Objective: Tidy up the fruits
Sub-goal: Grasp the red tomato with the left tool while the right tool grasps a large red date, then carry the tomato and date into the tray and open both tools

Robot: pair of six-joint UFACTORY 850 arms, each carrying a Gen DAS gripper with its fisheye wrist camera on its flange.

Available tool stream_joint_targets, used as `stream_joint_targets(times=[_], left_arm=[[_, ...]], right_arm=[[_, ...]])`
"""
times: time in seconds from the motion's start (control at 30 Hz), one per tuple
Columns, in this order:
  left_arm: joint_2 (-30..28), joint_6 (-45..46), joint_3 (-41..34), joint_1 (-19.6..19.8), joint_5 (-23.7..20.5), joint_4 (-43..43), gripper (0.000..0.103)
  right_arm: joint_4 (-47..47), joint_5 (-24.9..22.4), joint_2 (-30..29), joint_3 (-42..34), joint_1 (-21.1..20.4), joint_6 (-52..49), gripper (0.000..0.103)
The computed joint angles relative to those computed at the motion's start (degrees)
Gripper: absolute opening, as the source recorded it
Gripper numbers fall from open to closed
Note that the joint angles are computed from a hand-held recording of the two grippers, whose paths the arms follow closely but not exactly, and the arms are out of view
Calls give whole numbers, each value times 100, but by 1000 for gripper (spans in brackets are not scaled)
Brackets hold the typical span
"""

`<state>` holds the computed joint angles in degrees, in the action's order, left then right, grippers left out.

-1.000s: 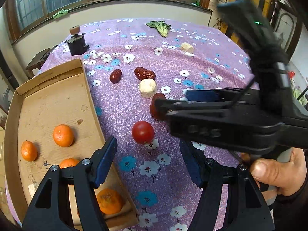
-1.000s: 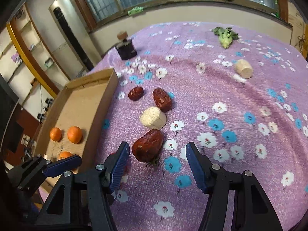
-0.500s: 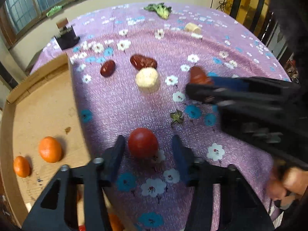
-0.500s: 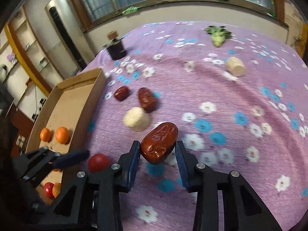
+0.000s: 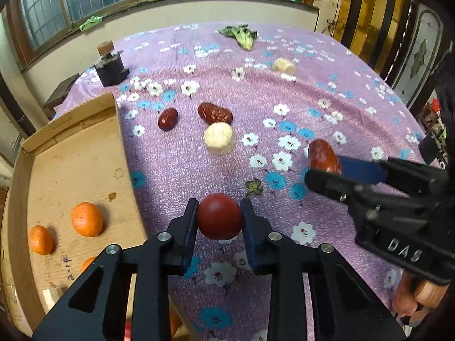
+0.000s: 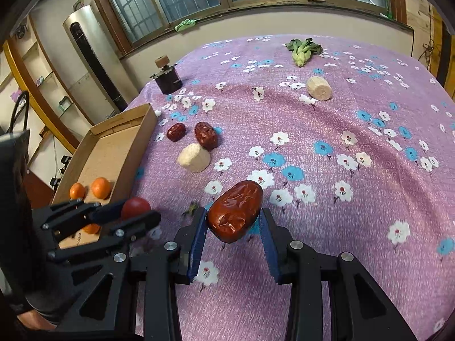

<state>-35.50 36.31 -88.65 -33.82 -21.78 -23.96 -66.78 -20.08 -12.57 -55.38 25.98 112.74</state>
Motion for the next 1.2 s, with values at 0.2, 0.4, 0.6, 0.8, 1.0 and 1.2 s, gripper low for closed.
stream_joint_targets(times=[0.2, 0.4, 0.6, 0.8, 1.0, 1.2], left_arm=[[141, 86, 116, 67, 116, -169, 27], [314, 312, 309, 167, 201, -473, 27], [429, 567, 413, 284, 242, -833, 27], [525, 755, 476, 396, 291, -1030, 27], [573, 786, 498, 547, 315, -1113, 27], [553, 679, 437, 705, 346, -1096, 27]], right_arm=[[-25, -181, 67, -38, 235, -3, 38], [5, -281, 34, -176, 413, -122, 38], [92, -358, -32, -349, 523, -343, 38], [160, -420, -102, -523, 583, -549, 38], [252, -435, -237, -787, 615, -821, 38], [420, -392, -470, -1141, 641, -1197, 38]])
